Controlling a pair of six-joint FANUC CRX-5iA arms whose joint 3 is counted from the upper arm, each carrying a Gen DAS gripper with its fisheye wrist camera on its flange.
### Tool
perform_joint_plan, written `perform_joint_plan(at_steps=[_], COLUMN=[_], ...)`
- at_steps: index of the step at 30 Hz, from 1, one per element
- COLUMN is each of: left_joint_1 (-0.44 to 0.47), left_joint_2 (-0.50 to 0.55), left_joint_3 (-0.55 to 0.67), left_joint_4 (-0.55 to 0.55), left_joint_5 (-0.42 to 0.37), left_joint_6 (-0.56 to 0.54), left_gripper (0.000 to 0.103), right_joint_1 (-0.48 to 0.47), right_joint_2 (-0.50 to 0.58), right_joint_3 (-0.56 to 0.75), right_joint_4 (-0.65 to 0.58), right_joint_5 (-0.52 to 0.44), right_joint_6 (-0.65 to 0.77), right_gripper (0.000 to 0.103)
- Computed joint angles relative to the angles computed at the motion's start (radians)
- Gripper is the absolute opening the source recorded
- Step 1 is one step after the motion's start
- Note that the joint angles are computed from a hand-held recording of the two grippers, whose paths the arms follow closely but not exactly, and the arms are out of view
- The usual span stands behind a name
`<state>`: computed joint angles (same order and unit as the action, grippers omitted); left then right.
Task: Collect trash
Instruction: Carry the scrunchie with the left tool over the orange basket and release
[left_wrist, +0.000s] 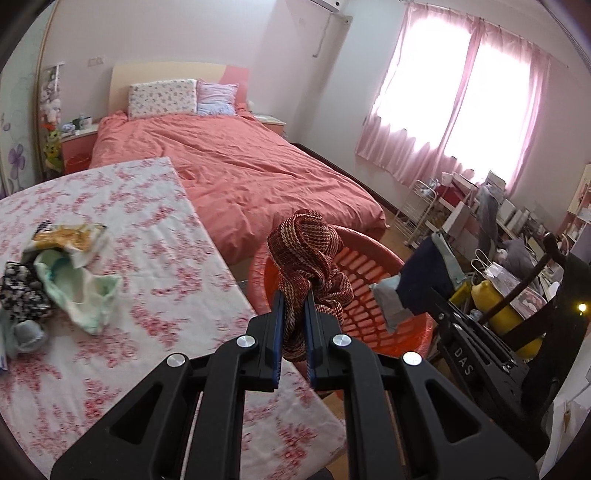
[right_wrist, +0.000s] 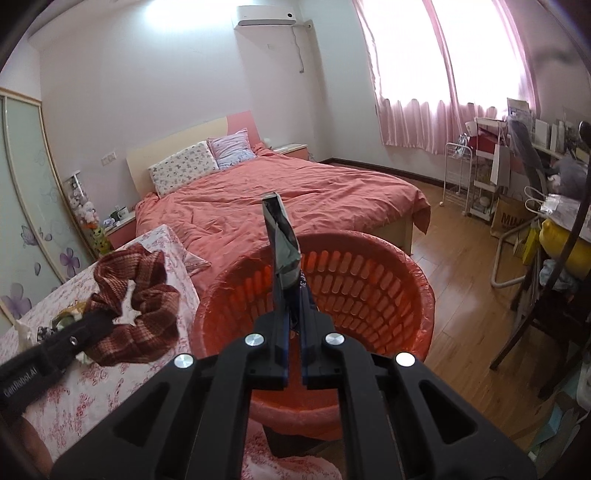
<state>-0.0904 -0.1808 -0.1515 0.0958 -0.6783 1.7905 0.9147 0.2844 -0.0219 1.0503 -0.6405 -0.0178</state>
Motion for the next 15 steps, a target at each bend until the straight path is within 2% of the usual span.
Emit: perform_joint_plan(at_steps=[7, 11, 15], left_joint_1=[-0.014, -0.023, -0.030], left_joint_2=[0.062, 0.112, 0.138], left_joint_3=[0.021, 0.050, 0.066], left_joint_4=[0.056, 0.076, 0.091], left_joint_5=[0.008, -0.019, -0.038], left_joint_6=[-0.046, -0.051, -0.058], left_gripper=[0.010, 0.012, 0.023], right_joint_1=[-0.028, -0.048, -0.056], right_joint_2=[0.011, 0.023, 0.025], right_joint_3=[0.008, 0.020, 0.020], right_joint_4=[-0.019, -0.061, -0.093], right_joint_5=[0.043, 0.063, 0.060], right_joint_6=[-0.008, 0.000, 0.000], right_gripper=[0.007, 0.011, 0.025])
